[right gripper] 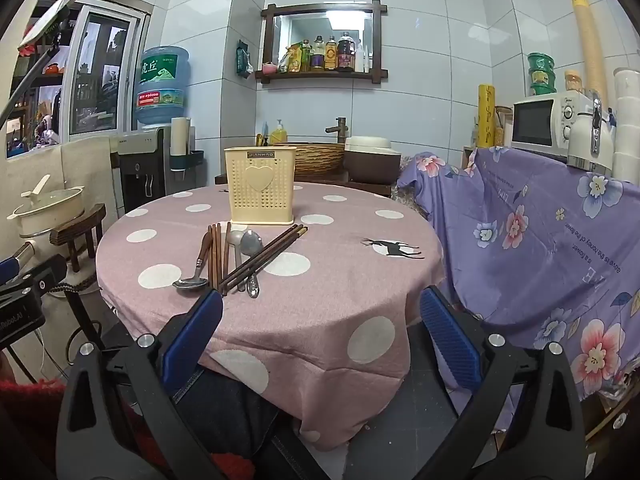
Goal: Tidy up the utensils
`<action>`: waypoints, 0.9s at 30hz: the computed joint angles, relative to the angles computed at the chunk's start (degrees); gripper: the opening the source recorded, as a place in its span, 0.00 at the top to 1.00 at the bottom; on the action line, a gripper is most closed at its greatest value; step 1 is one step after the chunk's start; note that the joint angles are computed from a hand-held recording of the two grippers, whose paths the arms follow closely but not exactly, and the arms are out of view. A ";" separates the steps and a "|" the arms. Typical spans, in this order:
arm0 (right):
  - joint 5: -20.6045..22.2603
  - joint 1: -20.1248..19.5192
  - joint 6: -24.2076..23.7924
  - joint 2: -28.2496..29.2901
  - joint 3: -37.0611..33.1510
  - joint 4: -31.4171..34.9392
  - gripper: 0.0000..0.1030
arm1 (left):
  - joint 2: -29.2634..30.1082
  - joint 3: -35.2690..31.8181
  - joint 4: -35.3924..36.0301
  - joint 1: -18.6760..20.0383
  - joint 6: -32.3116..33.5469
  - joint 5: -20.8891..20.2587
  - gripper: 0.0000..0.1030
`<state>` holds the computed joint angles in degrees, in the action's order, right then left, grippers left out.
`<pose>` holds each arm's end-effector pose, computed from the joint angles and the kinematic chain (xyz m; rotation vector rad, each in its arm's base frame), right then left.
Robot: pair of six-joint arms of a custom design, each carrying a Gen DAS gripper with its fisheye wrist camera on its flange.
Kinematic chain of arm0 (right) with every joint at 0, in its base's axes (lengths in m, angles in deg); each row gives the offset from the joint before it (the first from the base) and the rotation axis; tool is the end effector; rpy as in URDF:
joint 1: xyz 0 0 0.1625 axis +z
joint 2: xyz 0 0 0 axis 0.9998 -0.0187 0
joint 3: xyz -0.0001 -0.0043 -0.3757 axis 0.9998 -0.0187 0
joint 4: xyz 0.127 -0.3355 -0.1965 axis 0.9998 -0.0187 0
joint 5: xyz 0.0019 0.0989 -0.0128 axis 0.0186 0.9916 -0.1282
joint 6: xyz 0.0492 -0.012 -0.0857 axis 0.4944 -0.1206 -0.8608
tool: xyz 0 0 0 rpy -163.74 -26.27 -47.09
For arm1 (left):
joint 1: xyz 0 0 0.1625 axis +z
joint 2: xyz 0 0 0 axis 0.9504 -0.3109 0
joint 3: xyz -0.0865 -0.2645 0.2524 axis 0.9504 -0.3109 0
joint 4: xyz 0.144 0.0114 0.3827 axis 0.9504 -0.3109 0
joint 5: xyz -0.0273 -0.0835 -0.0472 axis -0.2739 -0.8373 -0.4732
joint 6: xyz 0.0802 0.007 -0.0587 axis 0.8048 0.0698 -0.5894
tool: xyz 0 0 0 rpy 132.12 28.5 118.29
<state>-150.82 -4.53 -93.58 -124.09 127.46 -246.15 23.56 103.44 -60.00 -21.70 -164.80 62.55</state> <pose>0.0577 -0.7664 0.2209 0.8160 -2.0501 1.3686 -0.2874 -0.6988 -0.0057 0.1330 1.8228 -1.4694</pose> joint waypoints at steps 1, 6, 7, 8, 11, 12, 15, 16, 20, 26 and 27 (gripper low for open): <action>0.04 0.00 -0.14 0.02 0.01 -0.15 0.05 | 0.05 -0.10 0.13 0.02 -0.06 0.06 0.05; 0.25 -0.06 -0.53 0.00 0.37 -0.84 0.05 | -0.86 1.80 -2.22 -0.01 1.12 0.55 0.05; -0.24 -0.01 0.33 0.54 -1.51 1.47 0.05 | -0.97 1.94 -2.11 -0.01 1.02 0.53 0.05; -0.29 0.01 0.33 0.48 -1.38 1.52 0.05 | -1.08 2.06 -1.99 -0.02 0.95 0.45 0.05; -0.30 0.03 0.22 0.21 -0.73 1.14 0.05 | -0.33 0.90 -1.99 -0.03 1.64 0.00 0.05; -0.28 0.04 0.17 0.11 -0.48 0.95 0.05 | -0.35 0.94 -2.14 -0.05 1.74 -0.03 0.05; -0.27 0.05 0.15 -0.25 0.30 0.61 0.05 | -0.35 0.97 -2.27 -0.13 1.84 -0.12 0.05; -0.29 0.06 0.15 -0.37 0.55 0.50 0.05 | -0.35 0.97 -2.34 -0.16 1.91 -0.17 0.05; -0.33 -0.02 0.30 0.43 -0.76 0.92 0.05 | -0.23 0.66 -1.46 -0.01 1.29 0.04 0.05; -0.48 0.12 0.30 -0.38 0.53 0.44 0.05 | 0.54 0.41 -2.07 0.28 1.64 0.51 0.05; -0.52 0.14 0.32 -0.53 0.77 0.37 0.05 | 0.60 0.29 -1.80 0.28 1.40 0.52 0.05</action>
<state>-151.34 -4.39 -93.26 -124.62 128.23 -245.79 24.16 103.73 -61.80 -21.42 -163.40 63.07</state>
